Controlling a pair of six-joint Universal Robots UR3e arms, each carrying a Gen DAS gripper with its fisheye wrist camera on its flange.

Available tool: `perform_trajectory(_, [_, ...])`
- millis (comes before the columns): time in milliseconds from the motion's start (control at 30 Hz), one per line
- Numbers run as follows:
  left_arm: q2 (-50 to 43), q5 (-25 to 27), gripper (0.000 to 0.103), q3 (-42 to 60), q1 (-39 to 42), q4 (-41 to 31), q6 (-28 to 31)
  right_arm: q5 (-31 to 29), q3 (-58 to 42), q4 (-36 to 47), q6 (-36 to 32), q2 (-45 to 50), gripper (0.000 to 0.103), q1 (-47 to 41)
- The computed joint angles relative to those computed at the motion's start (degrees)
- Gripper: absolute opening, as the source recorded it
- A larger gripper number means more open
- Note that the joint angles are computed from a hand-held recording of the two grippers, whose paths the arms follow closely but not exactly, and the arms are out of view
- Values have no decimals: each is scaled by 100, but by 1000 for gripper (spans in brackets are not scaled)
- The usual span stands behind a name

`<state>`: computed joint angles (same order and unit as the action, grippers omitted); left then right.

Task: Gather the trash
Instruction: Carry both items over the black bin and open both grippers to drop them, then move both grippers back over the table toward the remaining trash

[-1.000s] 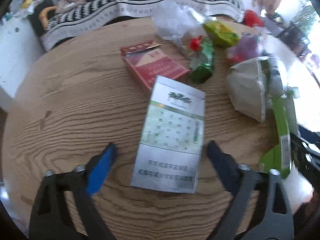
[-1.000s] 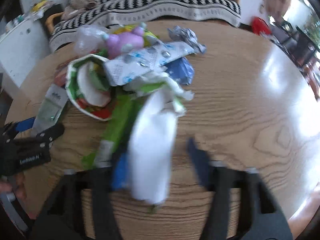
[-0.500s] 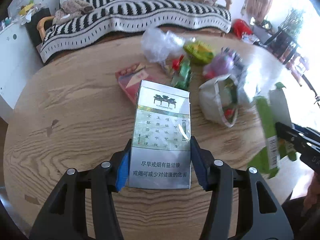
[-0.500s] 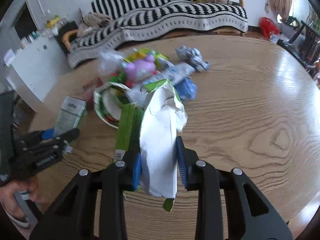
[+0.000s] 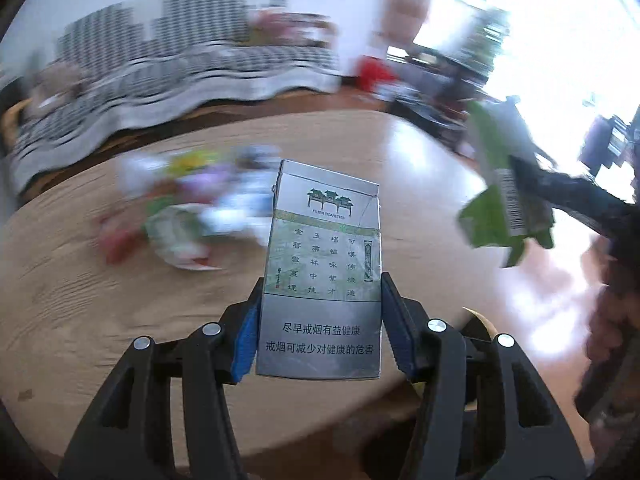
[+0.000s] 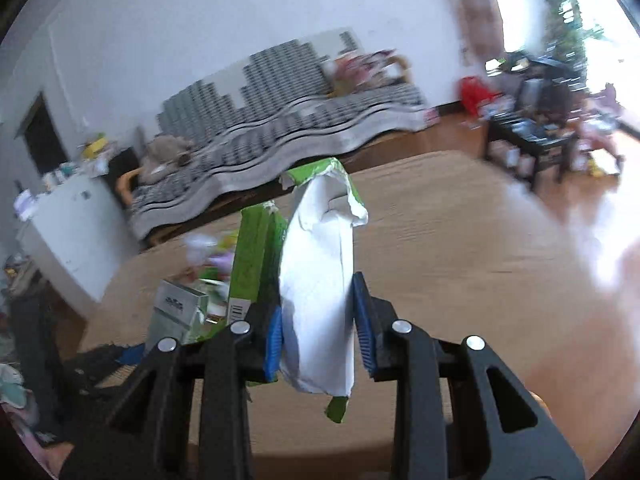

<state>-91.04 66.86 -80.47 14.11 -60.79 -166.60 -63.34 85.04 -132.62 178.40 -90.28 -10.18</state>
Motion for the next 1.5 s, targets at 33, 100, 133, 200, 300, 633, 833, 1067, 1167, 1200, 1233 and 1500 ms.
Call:
perform_trajectory(33, [-99, -46, 53, 206, -311, -221, -14, 171, 405, 198, -265, -451, 31, -428])
perform_trajectory(100, [-483, -46, 53, 807, -1127, -837, -5, 503, 1119, 644, -813, -1226, 31, -1337])
perform_trajectory(133, [-711, 28, 54, 1097, -1502, -1082, -5, 663, 1496, 1000, -1115, -1608, 31, -1937])
perform_trajectory(200, [-1347, 360, 54, 1633, -2376, -1461, -137, 904, 2002, 1440, -1624, -1948, 31, -2679])
perform_trajectory(300, [-2312, 766, 53, 2189, -3162, -1695, -533, 678, 3233, 1608, -2292, -2135, 31, -3482])
perform_trajectory(633, [-3733, 1057, 53, 2677, -3774, -1592, -1132, 202, 4609, 779, -2590, -1522, 31, -4164])
perform_trajectory(833, [-4002, 1067, 54, 2901, -3742, -1529, -1124, 239, 4154, 869, -2369, -1066, 37, -4167])
perform_trajectory(1067, [-3217, 980, 97, 1933, -3451, -884, -1345, 537, 3923, 1378, -2332, -1345, 96, -4565])
perform_trajectory(1167, [-2741, 984, 97, 1665, -3291, -729, -1451, 673, 3889, 1568, -2467, -1663, 96, -4819])
perform_trajectory(1200, [-2635, 985, 97, 1616, -3226, -705, -1477, 684, 3855, 1561, -2474, -1723, 96, -4839])
perform_trajectory(1233, [-2493, 1003, 97, 1586, -3150, -680, -1536, 712, 3832, 1561, -2489, -1829, 96, -4857])
perform_trajectory(1500, [-942, 972, 97, 1384, -1500, -885, -1496, 729, 3128, 971, -1662, -1704, 96, -3540])
